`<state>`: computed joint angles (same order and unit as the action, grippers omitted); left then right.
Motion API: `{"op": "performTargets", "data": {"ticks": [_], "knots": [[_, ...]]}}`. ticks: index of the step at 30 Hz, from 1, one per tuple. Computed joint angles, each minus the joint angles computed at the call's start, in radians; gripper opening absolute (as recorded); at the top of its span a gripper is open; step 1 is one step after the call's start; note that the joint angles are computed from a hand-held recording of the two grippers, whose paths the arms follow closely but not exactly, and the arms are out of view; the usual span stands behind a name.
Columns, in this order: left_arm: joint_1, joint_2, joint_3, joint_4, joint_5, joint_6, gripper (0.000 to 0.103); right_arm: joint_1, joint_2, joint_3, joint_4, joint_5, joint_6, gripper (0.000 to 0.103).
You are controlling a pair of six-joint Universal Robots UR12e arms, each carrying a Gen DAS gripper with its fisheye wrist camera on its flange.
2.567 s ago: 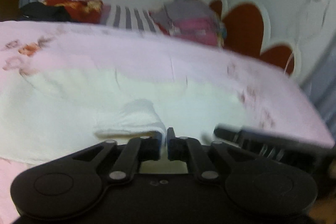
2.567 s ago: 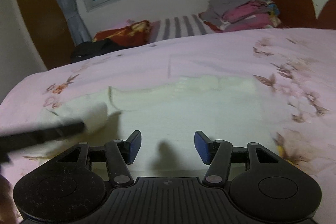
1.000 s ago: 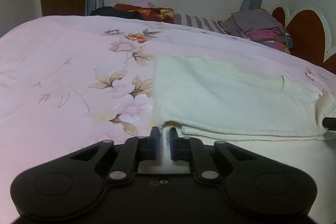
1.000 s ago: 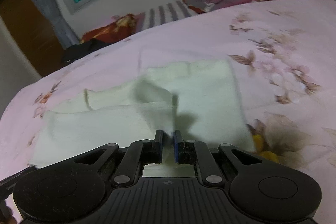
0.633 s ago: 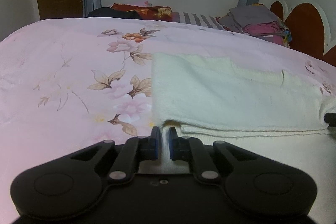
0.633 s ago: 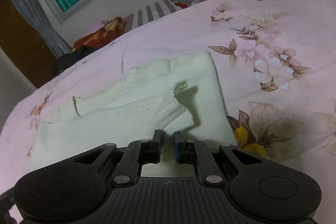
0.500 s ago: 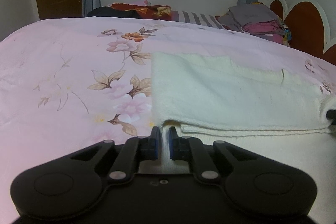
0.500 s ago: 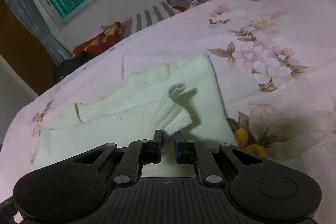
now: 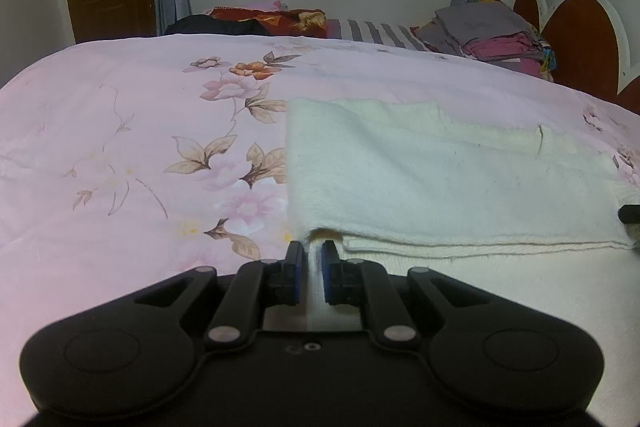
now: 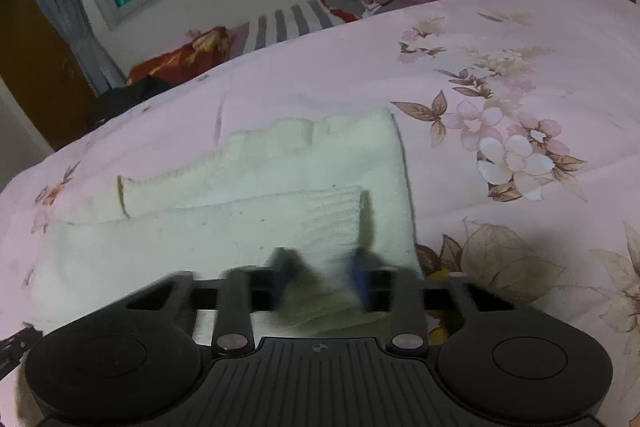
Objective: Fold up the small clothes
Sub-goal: 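Grasp the folded sleeve cuff with the right tool and tuck it along the body, then open the right tool and release the tucked sleeve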
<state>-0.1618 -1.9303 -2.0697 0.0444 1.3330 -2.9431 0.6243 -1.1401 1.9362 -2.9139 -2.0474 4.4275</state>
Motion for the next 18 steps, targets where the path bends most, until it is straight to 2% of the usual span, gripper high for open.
{"op": "performTargets", "data": {"ticks": [2, 6, 8, 10, 12, 14, 18], "knots": [[0.003, 0.001, 0.002, -0.009, -0.005, -0.008, 0.011, 0.001, -0.002, 0.003, -0.017, 0.005, 0.005, 0.009], [0.005, 0.002, 0.004, -0.018, -0.009, -0.009, 0.012, 0.016, -0.015, -0.005, 0.041, -0.074, -0.024, 0.009], [0.005, 0.003, 0.006, -0.024, -0.009, -0.005, 0.012, 0.002, -0.021, -0.002, 0.084, -0.020, -0.035, 0.009], [0.007, 0.007, 0.008, -0.039, -0.010, -0.010, 0.012, -0.005, -0.023, 0.009, 0.079, 0.010, -0.035, 0.009], [0.009, 0.016, 0.010, -0.057, -0.017, -0.002, 0.012, 0.004, -0.029, 0.002, 0.113, -0.031, -0.024, 0.009], [0.019, 0.028, 0.003, -0.059, -0.049, -0.011, 0.013, 0.018, -0.031, -0.007, 0.133, -0.091, -0.015, 0.014], [0.030, 0.053, -0.014, -0.031, -0.096, -0.009, 0.017, 0.036, -0.027, -0.032, 0.153, -0.181, -0.064, 0.020]]}}
